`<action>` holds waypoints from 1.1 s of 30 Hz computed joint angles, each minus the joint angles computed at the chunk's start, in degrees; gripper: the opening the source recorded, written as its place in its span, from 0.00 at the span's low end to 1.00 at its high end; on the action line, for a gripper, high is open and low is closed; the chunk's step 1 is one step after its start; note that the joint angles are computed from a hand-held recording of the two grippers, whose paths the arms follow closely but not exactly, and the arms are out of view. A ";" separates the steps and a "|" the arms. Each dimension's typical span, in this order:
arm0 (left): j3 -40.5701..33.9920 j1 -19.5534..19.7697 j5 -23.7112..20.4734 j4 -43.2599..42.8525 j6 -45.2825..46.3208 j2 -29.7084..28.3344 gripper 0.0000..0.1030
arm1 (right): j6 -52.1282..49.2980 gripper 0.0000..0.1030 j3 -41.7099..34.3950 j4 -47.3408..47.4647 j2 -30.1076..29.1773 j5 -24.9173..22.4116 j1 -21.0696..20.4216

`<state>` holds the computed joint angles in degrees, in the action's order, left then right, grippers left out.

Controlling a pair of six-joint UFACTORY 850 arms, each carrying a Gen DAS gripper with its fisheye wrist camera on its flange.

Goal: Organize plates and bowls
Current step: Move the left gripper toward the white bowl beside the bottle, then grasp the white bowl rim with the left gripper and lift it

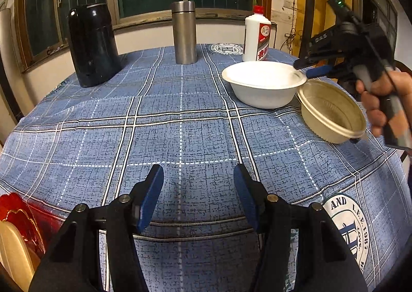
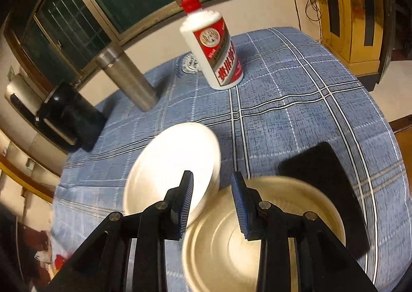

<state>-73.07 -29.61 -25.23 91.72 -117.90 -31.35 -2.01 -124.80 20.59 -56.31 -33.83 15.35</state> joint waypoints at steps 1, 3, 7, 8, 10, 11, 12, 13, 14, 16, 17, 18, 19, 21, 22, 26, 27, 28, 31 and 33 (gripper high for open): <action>-0.20 0.15 0.21 -0.58 0.47 -0.17 0.54 | -0.29 0.32 -2.33 0.20 -1.58 -1.28 0.02; -0.26 0.65 1.51 -1.46 0.72 -0.18 0.54 | 1.71 0.16 -6.14 -2.65 -3.96 -3.86 0.43; 0.18 0.97 1.71 -0.90 -0.80 0.20 0.54 | 1.63 0.07 -4.39 -2.08 -2.95 -3.11 0.98; 0.43 1.07 1.85 -0.33 -1.81 0.42 0.54 | 0.61 0.06 -2.51 -0.39 -1.76 -2.06 0.94; 0.83 1.27 2.18 0.84 -3.53 0.71 0.54 | -5.23 0.06 3.76 6.52 2.26 0.85 0.80; 1.10 1.29 2.09 1.61 -4.61 0.95 0.54 | -6.63 0.06 6.70 7.81 4.23 2.33 0.94; 1.45 1.29 1.95 2.68 -5.95 1.26 0.54 | -8.92 0.06 10.08 9.91 6.49 3.85 1.03; 1.89 1.30 1.77 4.11 -7.63 1.60 0.54 | -13.14 0.06 14.17 14.00 9.25 5.18 1.02; 2.42 1.26 1.31 5.84 -9.70 2.07 0.54 | -17.60 0.06 17.96 18.21 11.83 6.26 0.99; 4.25 0.97 -0.89 10.85 -16.25 3.68 0.54 | -22.89 0.06 25.66 22.35 17.49 9.32 1.36; 5.08 0.85 -1.95 12.47 -18.61 4.41 0.54 | -25.20 0.06 29.16 24.19 20.05 11.25 1.53; 6.48 0.37 -4.19 14.09 -21.56 5.63 0.54 | -27.29 0.06 32.56 25.80 22.57 13.25 1.71; 7.95 -0.21 -6.25 14.94 -23.80 7.00 0.54 | -29.63 0.06 36.66 27.70 25.62 15.75 1.98; 10.39 -0.69 -6.26 17.38 -26.85 9.67 0.54 | -36.35 0.06 42.47 34.53 29.78 17.89 2.00; 11.31 -0.89 -5.61 18.22 -27.12 10.90 0.54 | -41.25 0.06 45.40 39.14 31.91 17.13 1.89; 15.49 -0.03 4.45 23.61 -30.24 16.47 0.54 | -49.14 0.06 52.93 45.93 36.52 13.20 2.17; 16.12 0.36 6.41 24.41 -30.87 17.24 0.54 | -49.82 0.06 54.15 46.63 37.01 11.87 2.37; 17.01 0.80 9.30 25.10 -31.08 18.20 0.54 | -50.06 0.06 55.17 46.81 37.27 10.54 2.63; 18.24 1.09 13.17 21.83 -27.28 19.06 0.54 | -51.46 0.07 57.24 47.40 37.27 7.44 3.74; 18.25 0.66 13.18 12.73 -17.65 18.42 0.54 | -53.10 0.11 58.41 49.51 37.26 6.53 3.84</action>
<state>-54.82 -28.94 -12.05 104.45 -135.55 -12.93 -55.11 -66.40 70.10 -19.05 -27.30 19.20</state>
